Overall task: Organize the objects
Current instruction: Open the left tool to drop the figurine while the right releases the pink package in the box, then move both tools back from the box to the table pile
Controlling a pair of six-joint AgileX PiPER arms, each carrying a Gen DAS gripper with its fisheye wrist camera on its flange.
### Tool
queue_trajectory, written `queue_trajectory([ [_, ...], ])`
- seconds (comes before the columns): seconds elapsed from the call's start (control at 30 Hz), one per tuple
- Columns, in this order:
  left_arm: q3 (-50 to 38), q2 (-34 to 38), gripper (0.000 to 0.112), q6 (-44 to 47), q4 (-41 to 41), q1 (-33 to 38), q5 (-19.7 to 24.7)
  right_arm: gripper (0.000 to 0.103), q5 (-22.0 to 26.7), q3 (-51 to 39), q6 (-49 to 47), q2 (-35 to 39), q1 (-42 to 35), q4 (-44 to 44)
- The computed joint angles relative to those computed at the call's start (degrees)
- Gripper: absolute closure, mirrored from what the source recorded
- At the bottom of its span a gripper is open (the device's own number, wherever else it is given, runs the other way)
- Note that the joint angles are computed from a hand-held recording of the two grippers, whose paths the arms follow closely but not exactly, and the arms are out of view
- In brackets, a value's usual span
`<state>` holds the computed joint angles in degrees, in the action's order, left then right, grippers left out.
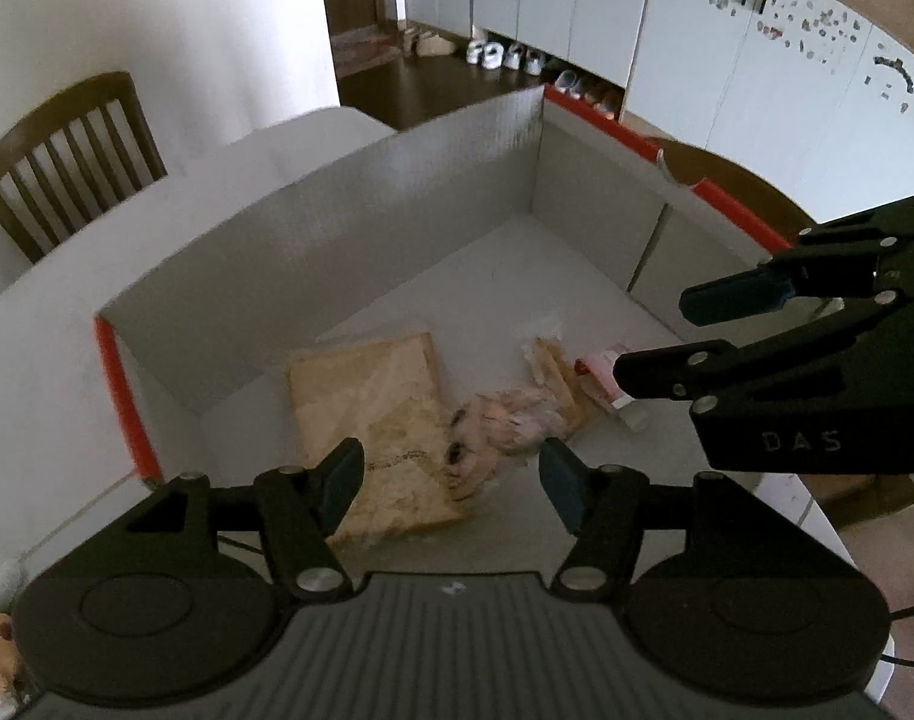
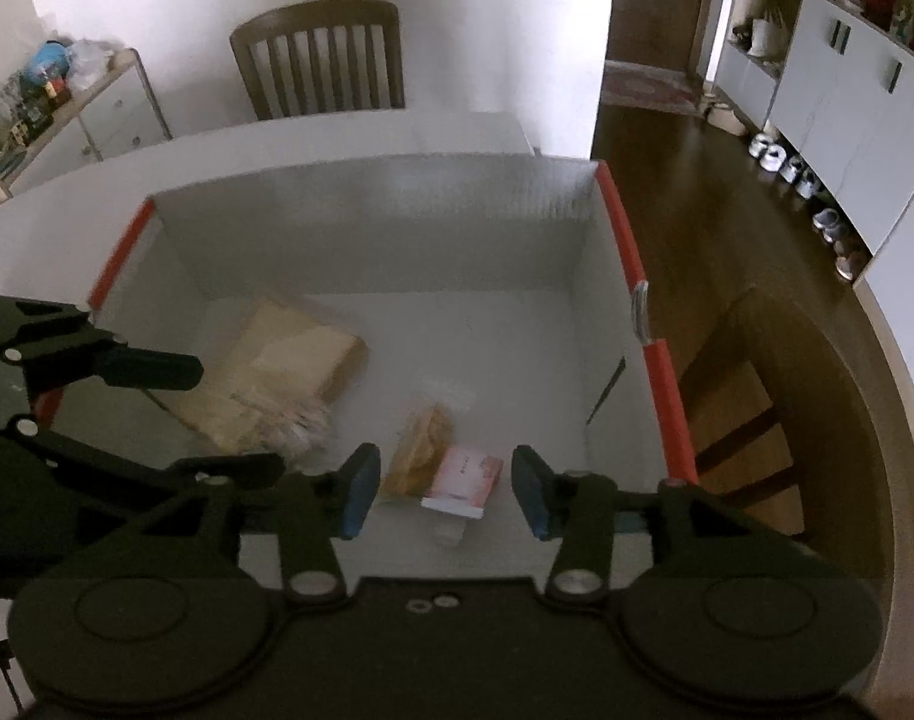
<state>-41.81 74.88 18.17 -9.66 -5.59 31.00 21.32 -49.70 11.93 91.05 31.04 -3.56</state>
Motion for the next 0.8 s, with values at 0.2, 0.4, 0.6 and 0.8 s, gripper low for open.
queue_trajectory([
  [0.2, 0.6, -5.1, 0.049, 7.3, -6.9, 4.1, 2.8, 0.053, 1.0, 0.9, 3.1, -4.5, 1.9, -2.2],
  [0.4, 1.3, -10.7, 0.049, 16.1, -14.5, 11.0, 7.4, 0.048, 2.7, 0.9, 10.1, -8.9, 5.1, -6.5],
  [0.6, 1.9, -16.1, 0.049, 28.4, -23.1, 23.2, 15.2, 0.048, 4.3, 1.5, 22.6, -12.9, 10.6, -16.3],
  [0.8, 1.7, -20.2, 0.046, 42.0, -29.6, 38.9, 25.7, 0.047, 7.5, 0.1, 35.2, -13.9, 17.8, -25.8],
])
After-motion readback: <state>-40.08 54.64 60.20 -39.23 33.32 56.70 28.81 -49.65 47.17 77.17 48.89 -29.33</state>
